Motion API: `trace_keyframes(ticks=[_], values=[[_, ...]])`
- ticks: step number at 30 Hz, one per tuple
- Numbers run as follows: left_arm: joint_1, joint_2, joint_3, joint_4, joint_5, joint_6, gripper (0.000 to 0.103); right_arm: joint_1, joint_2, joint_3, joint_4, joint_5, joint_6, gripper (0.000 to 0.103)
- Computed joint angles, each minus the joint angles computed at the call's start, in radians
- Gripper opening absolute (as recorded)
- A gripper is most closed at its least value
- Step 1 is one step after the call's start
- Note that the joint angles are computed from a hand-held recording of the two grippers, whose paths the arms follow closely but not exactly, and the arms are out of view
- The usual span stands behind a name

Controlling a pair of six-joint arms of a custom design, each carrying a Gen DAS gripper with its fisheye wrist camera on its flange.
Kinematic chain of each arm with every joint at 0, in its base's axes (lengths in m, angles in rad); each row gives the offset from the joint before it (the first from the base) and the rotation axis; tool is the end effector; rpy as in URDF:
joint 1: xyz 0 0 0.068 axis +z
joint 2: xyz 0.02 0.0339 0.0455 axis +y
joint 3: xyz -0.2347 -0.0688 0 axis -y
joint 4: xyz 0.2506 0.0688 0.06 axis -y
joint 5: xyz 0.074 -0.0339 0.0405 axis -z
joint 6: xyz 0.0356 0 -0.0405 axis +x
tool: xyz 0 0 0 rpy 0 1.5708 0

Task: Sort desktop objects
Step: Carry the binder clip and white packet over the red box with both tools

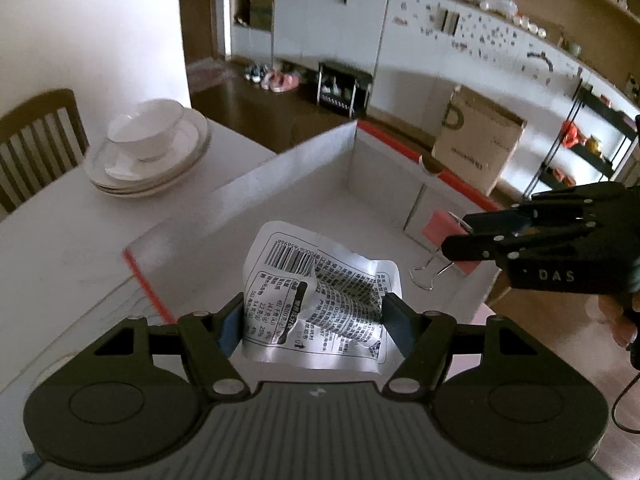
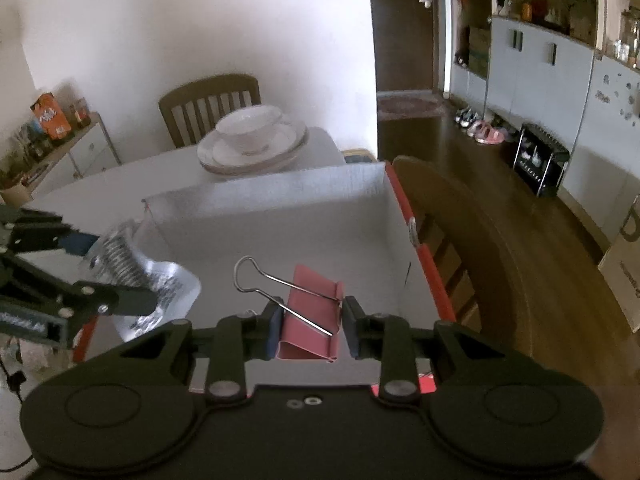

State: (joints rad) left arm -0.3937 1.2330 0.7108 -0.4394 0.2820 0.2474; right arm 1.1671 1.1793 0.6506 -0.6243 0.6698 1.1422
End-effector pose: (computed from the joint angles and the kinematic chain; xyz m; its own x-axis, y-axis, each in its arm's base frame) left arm 0.2282 -0.1055 0.1732 -0.6081 0.5073 -0.6107 0.6853 0.7237 -0.0811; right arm 0.1061 0.1922 0.1627 -0.7149 0.1415 -0.6847 0.0681 0.9887 0.1332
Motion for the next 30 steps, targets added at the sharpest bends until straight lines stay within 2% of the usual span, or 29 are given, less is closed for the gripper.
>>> trace_keyframes(ticks=[7, 15, 24, 30], values=[[-0.07, 0.223, 0.108, 0.029, -0.079, 0.036, 0.071, -0.103, 0.011, -0.06, 0.109, -0.089, -0.131, 0.031], [-0.12, 0.386, 0.211, 0.006, -0.138, 0.058, 0.071, -0.223, 0.081, -0.087, 0.229, -0.205, -0.272, 0.031], [-0.137, 0.495, 0.283, -0.04, -0.162, 0.088, 0.071, -0.296, 0.168, -0.064, 0.272, -0.3, -0.377, 0.031], [-0.144, 0.537, 0.314, -0.084, -0.167, 0.117, 0.071, -0.316, 0.246, -0.028, 0.263, -0.349, -0.398, 0.031]])
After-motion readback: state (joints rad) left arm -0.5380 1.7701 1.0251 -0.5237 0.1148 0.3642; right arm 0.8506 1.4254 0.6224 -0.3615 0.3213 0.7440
